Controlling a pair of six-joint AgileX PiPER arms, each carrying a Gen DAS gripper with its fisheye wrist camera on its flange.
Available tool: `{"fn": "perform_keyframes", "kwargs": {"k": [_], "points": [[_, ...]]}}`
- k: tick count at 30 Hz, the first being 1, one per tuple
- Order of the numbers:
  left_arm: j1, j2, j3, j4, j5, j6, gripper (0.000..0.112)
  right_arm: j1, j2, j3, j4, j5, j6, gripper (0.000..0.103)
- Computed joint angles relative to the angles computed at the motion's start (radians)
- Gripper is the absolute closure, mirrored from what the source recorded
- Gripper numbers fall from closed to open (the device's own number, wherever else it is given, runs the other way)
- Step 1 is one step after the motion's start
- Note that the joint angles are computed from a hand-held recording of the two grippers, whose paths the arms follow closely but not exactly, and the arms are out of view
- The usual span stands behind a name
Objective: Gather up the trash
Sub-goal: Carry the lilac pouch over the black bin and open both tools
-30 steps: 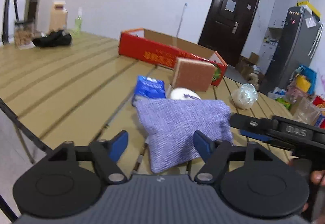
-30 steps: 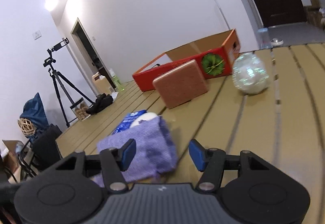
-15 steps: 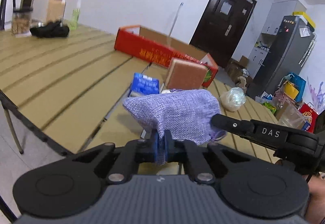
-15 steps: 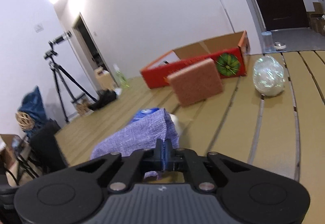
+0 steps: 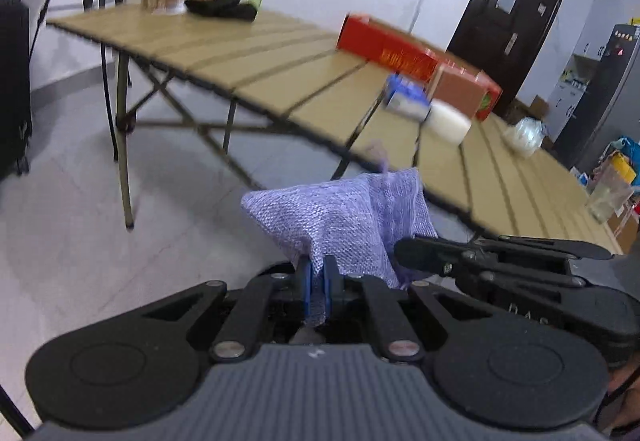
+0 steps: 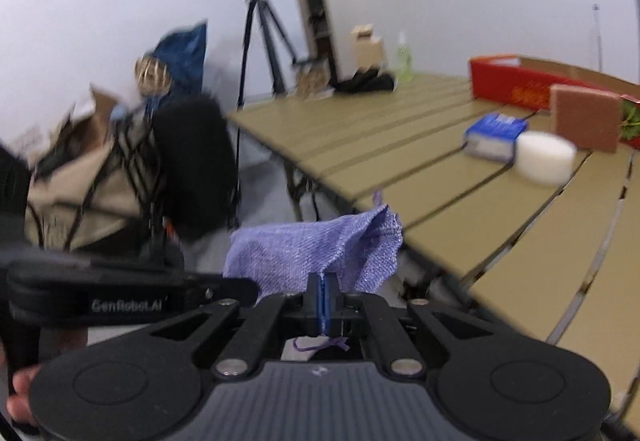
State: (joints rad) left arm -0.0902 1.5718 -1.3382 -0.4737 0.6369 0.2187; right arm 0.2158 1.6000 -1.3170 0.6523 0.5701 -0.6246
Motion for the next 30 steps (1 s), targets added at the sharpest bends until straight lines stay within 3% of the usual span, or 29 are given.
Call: {"fn": "perform_keyframes", "kwargs": {"k": [6,8,9,11,16,22,27,30], "points": [[-0.029,0.136,-0.058,0.058,0.073,-0.017,0.105,0.032,0.074,0.014,-0.237,-0.004,0.182,0.102],[-0.057,0.202,-0.099,0.116,0.067,-0.068,0.092,0.038,0.126,-0.008,-0.325,0.002,0.249,0.101],[-0.074,0.241,-0.133,0.178,0.083,-0.101,0.077,0.041,0.164,-0.036,-0.388,0.026,0.299,0.095],[-0.1,0.297,-0.165,0.278,0.097,-0.155,0.069,0.052,0.253,-0.102,-0.516,0.103,0.407,0.085],[-0.098,0.325,-0.157,0.334,0.107,-0.15,0.052,0.034,0.336,-0.125,-0.558,0.149,0.408,0.077],[-0.077,0.313,-0.151,0.334,0.116,-0.142,0.043,0.053,0.337,-0.155,-0.555,0.187,0.373,0.074],[-0.059,0.31,-0.18,0.316,0.115,-0.128,0.038,0.075,0.281,-0.134,-0.511,0.158,0.299,0.072],[-0.052,0.258,-0.136,0.29,0.062,-0.083,0.032,0.086,0.202,-0.069,-0.499,0.084,0.26,0.06]]}}
